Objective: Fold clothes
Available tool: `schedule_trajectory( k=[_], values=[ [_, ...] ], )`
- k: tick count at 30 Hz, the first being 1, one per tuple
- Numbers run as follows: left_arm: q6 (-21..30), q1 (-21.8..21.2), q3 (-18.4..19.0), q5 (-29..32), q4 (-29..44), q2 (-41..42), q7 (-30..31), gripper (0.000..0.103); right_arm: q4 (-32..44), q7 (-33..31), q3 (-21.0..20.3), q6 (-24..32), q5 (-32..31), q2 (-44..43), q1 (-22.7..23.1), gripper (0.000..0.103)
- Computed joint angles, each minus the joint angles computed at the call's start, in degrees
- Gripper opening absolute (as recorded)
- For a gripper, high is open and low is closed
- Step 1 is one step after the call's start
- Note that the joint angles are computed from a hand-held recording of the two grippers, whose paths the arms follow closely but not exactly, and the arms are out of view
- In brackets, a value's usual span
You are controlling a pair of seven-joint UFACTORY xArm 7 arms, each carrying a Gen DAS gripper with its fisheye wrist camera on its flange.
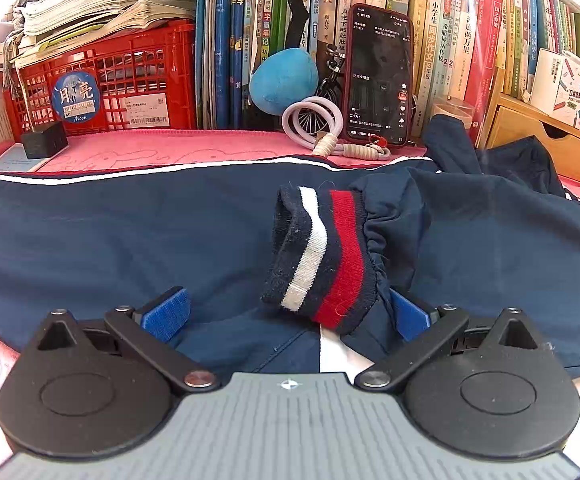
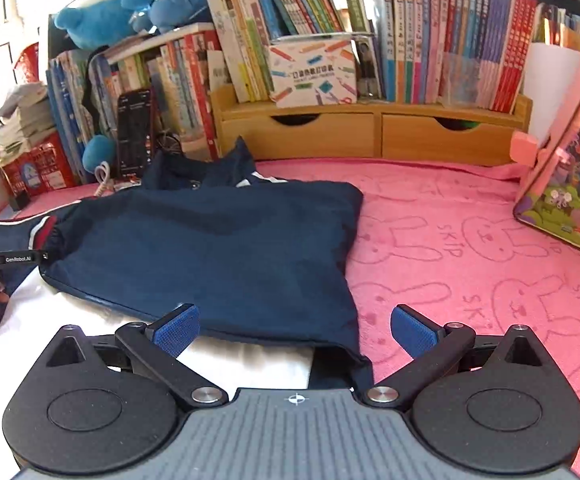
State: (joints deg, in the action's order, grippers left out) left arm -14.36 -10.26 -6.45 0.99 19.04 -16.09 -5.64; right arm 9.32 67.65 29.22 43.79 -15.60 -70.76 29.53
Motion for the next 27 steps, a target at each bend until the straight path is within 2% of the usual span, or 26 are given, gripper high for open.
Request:
schedule_trajectory(
  k=[4,8,12,17,19,23,27],
  values=[
    [0.1,0.6,-0.8,-0.3,0.0,-0.1,0.1,0.103,5.7,2.1,4.3,-12.7,-5.0,16.4,-11.7,0.103],
    [0.1,0.7,-0.9,-0.3,0.0,-0.1,0.1,0.103,9.5,6.2,7.9,-19.3,-9.0,26.9,-19.4,0.103],
    [0.0,0.0,0.1,0.1,0.0,-0.1,0.0,0.103,11.4,9.3,9.8,-19.3,-12.8,33.2,-22.5,0.103],
    [-0.3,-0.5,0.6,0.4,-0.1,-0.1,-0.3,0.103,9.7,15.8,11.8,-22.0,-18.2,32.3,-24.0,0.103],
    [-0.5,-3.1,3.9,1.7,-0.3,-0.1,-1.0,0.103,9.4,17.6,12.8,-22.7,-20.0,32.0,-24.9,0.103],
    [0.5,-11.6,15.0,7.5,-1.4,-2.7,-2.5,0.103,9.9,18.5,12.4,-22.4,-21.4,32.6,-24.9,0.103],
    [1.6,-12.6,17.8,10.3,-5.3,-9.8,2.0,0.103,10.0,19.4,11.8,-22.0,-22.5,32.8,-24.4,0.103]
  ],
)
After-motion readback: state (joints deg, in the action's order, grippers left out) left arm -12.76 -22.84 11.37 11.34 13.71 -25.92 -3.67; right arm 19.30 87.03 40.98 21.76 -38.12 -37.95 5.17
